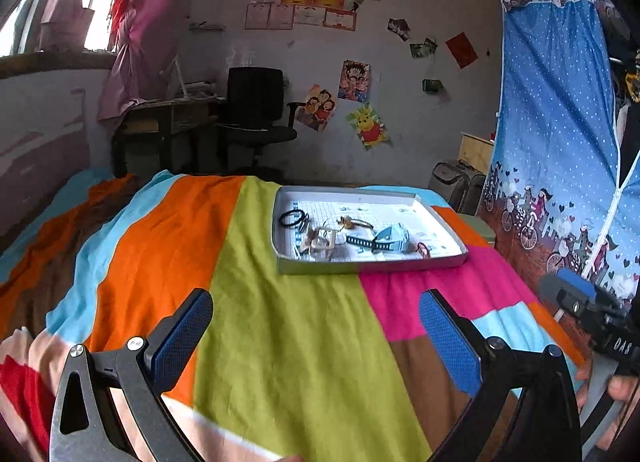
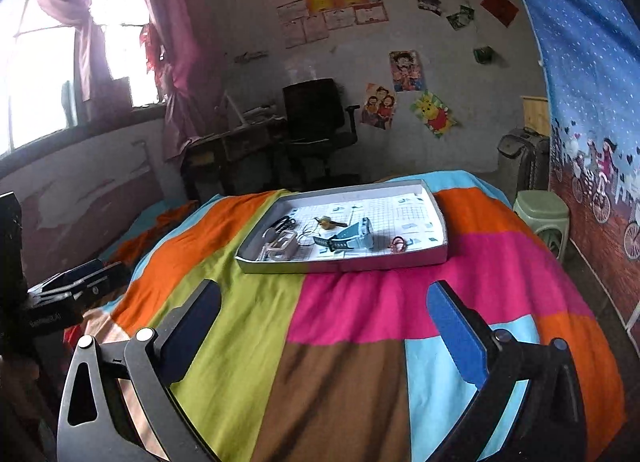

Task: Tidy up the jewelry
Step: 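Withdraw both open tools from the tray above the bed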

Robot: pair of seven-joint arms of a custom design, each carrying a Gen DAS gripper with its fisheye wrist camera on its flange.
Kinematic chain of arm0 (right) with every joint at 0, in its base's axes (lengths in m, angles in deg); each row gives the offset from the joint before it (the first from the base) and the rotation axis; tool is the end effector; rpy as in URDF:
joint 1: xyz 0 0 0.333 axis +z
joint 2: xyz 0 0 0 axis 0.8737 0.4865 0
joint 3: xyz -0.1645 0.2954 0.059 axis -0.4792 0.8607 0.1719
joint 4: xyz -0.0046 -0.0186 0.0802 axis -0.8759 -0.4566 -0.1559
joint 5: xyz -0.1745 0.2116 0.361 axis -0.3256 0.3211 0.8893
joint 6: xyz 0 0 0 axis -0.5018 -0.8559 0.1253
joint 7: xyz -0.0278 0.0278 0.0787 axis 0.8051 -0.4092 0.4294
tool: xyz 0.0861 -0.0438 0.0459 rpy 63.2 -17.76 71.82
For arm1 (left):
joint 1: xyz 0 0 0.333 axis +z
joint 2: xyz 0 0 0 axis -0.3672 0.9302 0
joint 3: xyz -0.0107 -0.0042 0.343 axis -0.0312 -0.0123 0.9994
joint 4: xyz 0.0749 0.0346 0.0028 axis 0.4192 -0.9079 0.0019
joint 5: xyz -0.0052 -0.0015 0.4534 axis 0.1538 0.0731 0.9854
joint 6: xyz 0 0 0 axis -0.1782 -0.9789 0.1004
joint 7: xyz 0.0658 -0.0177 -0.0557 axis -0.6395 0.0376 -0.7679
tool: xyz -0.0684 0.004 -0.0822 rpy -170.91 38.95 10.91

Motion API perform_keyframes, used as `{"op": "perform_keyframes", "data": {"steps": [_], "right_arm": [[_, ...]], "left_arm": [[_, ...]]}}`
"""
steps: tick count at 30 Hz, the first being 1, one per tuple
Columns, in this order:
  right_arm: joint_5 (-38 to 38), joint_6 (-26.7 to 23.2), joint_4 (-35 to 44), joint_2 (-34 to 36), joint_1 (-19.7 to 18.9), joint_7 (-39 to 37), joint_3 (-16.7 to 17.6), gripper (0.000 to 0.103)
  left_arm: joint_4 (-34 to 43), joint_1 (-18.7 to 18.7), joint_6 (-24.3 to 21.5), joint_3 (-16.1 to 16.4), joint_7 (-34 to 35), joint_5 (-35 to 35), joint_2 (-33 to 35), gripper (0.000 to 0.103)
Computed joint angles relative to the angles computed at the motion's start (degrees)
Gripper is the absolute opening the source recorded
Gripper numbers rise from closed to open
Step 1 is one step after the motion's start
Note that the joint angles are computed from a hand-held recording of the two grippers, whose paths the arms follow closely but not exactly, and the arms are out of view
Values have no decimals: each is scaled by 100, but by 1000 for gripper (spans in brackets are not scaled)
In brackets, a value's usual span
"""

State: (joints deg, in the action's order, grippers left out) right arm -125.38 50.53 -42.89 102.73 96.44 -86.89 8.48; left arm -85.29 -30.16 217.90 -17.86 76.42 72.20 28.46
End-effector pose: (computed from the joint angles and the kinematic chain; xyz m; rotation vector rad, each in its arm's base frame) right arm 0.6208 0.4326 0.4003 -1.2047 1.7240 -0.9841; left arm 0.6958 -0.3272 0.4544 -1.2885 1.9472 -1.2744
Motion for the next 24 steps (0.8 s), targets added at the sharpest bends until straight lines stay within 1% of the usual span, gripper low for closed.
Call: {"op": "perform_keyframes", "data": {"steps": [2, 6, 12, 14, 16, 19, 21, 23, 24], "right_arm": [[-58, -40, -29, -32, 40, 36, 6, 101], [-130, -104, -87, -73, 60, 116, 41, 101], [-110, -67, -111, -88, 49, 135, 68, 101], [-100, -55, -97, -66, 40, 117, 72, 101], [-80, -34, -87, -48, 38, 95, 73, 101], [-62, 30, -113, -48, 25, 115, 65, 101], [-3, 65, -92, -22, 6, 73, 62, 101], [72, 65, -63, 12, 4, 22, 58, 101], [73, 90, -71, 14, 6, 53, 50, 101]], "left_arm": [[-113, -220, 37, 276, -122, -15, -93, 103], [-158, -342, 142, 437, -212, 23, -106, 103], [-176, -347, 179, 465, -254, 106, -101, 103], [-173, -268, 143, 373, -242, 128, -85, 103], [-159, -301, 94, 395, -253, 127, -76, 103], [-115, -202, -7, 244, -209, 113, -25, 103], [-116, -342, -40, 394, -249, 100, -27, 103], [-110, -389, -73, 443, -252, 101, -17, 103], [-108, -460, -77, 518, -279, 101, -21, 103]]}}
